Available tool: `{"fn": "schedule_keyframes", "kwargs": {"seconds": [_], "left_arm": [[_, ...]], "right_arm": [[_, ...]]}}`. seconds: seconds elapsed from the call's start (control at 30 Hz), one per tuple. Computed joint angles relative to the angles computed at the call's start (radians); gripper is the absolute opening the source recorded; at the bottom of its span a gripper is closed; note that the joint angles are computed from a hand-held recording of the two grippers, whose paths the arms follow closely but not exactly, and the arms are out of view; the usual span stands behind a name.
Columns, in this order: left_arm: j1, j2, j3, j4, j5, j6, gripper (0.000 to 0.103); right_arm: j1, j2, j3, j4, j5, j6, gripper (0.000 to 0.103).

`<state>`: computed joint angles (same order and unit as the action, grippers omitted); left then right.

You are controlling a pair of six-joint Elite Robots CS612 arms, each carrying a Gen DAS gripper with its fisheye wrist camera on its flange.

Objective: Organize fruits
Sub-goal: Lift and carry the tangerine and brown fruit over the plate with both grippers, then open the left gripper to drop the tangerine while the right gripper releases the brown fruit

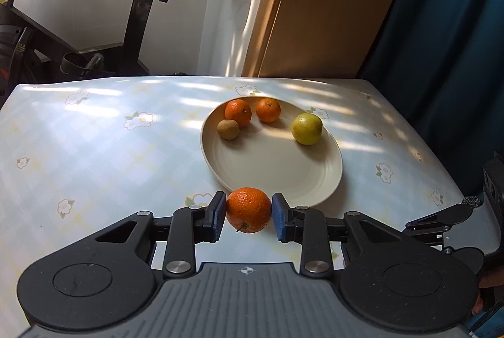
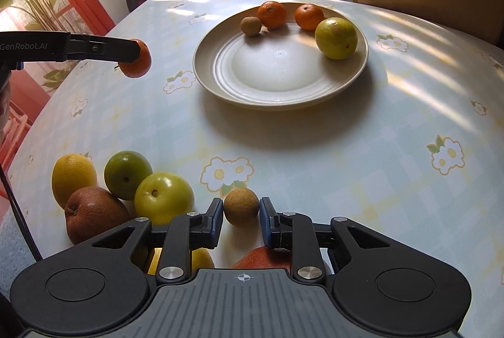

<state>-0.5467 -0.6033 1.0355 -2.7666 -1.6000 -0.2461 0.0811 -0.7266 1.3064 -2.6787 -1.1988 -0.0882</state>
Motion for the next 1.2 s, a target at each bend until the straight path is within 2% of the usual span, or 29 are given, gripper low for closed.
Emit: {"fn": "schedule_keyframes", "kwargs": {"seconds": [0.23,0.37,0.47,0.67,0.83,1.03,1.2], "left_arm": [[-0.001,0.012,-0.034,0.006,0.022,0.009,0.033],[0.000,0.039,-0.096,0.003,0.026,0.009,0.033],[-0.006,0.063,-0.148,0.030,0.053,0.036,0.033],[-0.007,0.118,-0.248,0.123,0.067,0.054,0.033],[-0.004,0.161,-0.321,0.214,0.072,0.064,0.033],[-0.001,0.209,-0.408,0.306,0.090,0.095,0.033],[0.001,0.236,-0.456,0.351,0.091,0.119,0.033]], "right_arm": [[-0.015,0.009,-0.024,-0.084,-0.008,0.051,0.022],[-0.024,0.028,-0.061,-0.144,-0.028,0.096,0.022],[-0.023,0.048,-0.102,-0.153,-0.059,0.092,0.022],[-0.015,0.095,-0.188,-0.123,-0.138,0.027,0.022],[-0.019,0.131,-0.239,-0.085,-0.127,0.038,0.022],[-0.012,0.163,-0.302,-0.021,-0.150,0.027,0.022],[-0.009,0.186,-0.342,0.014,-0.163,0.009,0.022]]}}
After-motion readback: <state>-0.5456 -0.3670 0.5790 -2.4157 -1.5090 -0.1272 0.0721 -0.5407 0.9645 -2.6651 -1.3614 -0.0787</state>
